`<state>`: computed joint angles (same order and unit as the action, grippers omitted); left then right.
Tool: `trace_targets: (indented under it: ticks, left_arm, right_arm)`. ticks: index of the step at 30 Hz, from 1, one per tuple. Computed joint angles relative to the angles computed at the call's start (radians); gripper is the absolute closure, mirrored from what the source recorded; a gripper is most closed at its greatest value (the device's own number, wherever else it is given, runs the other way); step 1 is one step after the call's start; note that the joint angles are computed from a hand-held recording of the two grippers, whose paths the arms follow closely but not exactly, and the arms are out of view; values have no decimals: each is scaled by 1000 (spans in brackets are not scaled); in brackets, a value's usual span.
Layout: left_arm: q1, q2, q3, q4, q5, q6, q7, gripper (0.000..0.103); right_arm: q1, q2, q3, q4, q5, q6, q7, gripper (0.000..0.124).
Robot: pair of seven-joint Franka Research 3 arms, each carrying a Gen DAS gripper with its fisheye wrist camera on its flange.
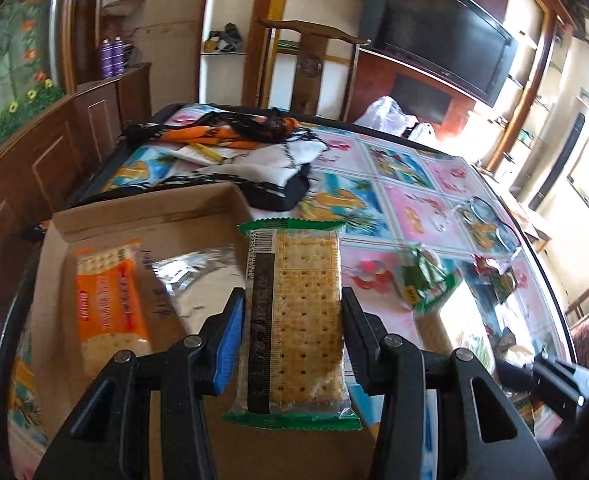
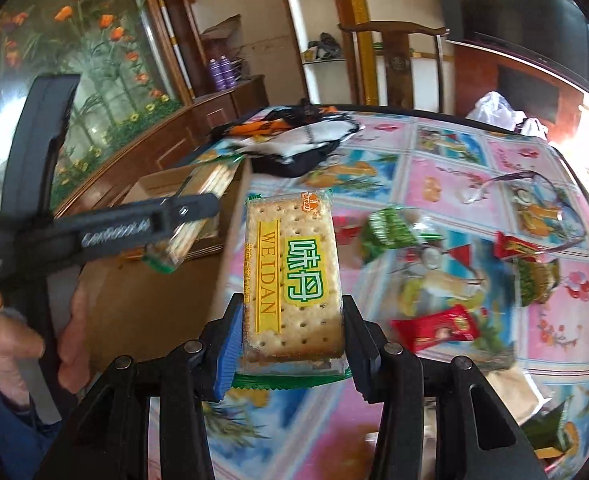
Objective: Organize snacks
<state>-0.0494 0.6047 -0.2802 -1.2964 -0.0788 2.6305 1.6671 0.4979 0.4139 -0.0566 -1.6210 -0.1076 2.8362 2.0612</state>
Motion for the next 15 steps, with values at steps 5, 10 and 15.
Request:
trace_targets:
  ticks: [5,10,15]
  left_arm:
    - [13,17,21,34,-3,-27,-49,58]
    - [12,31,44,59,22,-47,-94,58]
    - [-2,54,74,99,64,-81,-144,58]
  right_arm:
    - [-6,42,38,62,42,-22,-48,74]
    - [0,76,55,115,76,-39,-89,74]
    - [4,116,70,177,112,-75,-125,74]
